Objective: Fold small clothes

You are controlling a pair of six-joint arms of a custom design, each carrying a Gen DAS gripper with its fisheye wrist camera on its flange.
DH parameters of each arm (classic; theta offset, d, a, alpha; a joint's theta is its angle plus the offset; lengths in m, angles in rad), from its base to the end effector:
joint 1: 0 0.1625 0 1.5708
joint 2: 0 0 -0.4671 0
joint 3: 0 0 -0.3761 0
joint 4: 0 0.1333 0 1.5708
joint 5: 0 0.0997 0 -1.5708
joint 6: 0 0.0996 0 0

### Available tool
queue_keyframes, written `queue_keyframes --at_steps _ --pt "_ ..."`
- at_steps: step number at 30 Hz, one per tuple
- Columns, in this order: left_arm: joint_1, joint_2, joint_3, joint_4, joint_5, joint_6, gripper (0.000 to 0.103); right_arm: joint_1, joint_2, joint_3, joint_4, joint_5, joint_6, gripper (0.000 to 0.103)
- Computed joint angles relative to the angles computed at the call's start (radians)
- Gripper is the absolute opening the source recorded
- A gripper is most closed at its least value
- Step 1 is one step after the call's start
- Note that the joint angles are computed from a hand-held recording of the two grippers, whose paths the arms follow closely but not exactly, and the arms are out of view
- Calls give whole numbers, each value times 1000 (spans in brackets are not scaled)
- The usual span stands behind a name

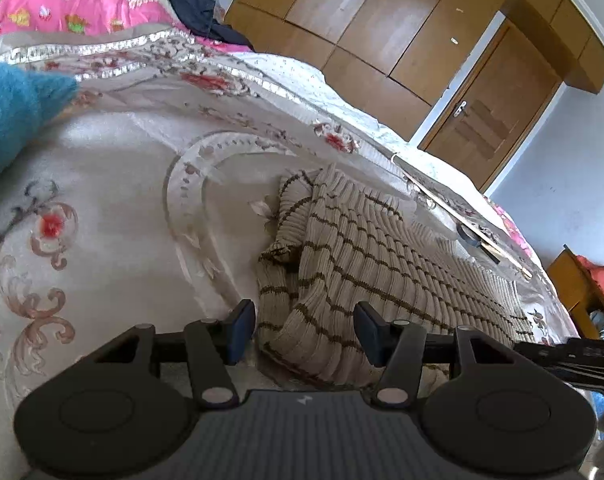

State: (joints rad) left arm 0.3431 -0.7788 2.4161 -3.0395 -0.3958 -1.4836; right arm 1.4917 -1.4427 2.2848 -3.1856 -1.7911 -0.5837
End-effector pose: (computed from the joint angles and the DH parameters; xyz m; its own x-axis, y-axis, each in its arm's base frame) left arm -0.3003 -0.3464 0.0607 -0.9234 -0.2942 -0.2464 0.0969 0.4425 -0.8915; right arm 0.0757 -0.4568 0.3452 -0.8328 -0.2021 0.5153 -0.4823 0.7219 -0.4963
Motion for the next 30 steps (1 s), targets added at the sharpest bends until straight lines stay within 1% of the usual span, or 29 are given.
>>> queue_keyframes --at_steps 4,6,8,10,12,13,15,17,20,22,26,28,30 --pt "-20 -14 -15 122 43 -49 64 -113 -57 0 -56 51 42 34" --pt "-24 -8 -23 134 54 -37 64 -170 -80 -19 -12 91 84 37" --pt "-28 -1 -38 176 61 -32 64 -232 -96 -33 39 168 128 37" --pt "-26 10 -54 195 51 -13 64 -292 -107 -44 115 257 157 37" --pt "-21 17 -71 238 37 -14 64 -325 -101 -35 121 320 158 37" --pt "-18 18 -80 264 32 -18 64 -339 -102 -30 123 352 142 37" --pt "-16 16 -84 290 32 -39 64 -348 -101 -26 119 377 123 37" --pt "-17 14 -84 289 30 -55 65 -355 -110 -20 125 396 105 38" --pt "-9 20 -92 303 26 -61 67 -360 -114 -23 155 402 91 37" --pt "-11 22 -94 312 29 -59 67 -347 -109 -22 152 395 90 38" --pt "-13 18 -80 272 26 -50 67 -339 -94 -25 148 394 104 40" --pt "-13 18 -76 256 24 -46 67 -345 -83 -35 157 418 112 41" --pt "-13 17 -76 261 25 -42 67 -360 -82 -40 168 445 145 41"
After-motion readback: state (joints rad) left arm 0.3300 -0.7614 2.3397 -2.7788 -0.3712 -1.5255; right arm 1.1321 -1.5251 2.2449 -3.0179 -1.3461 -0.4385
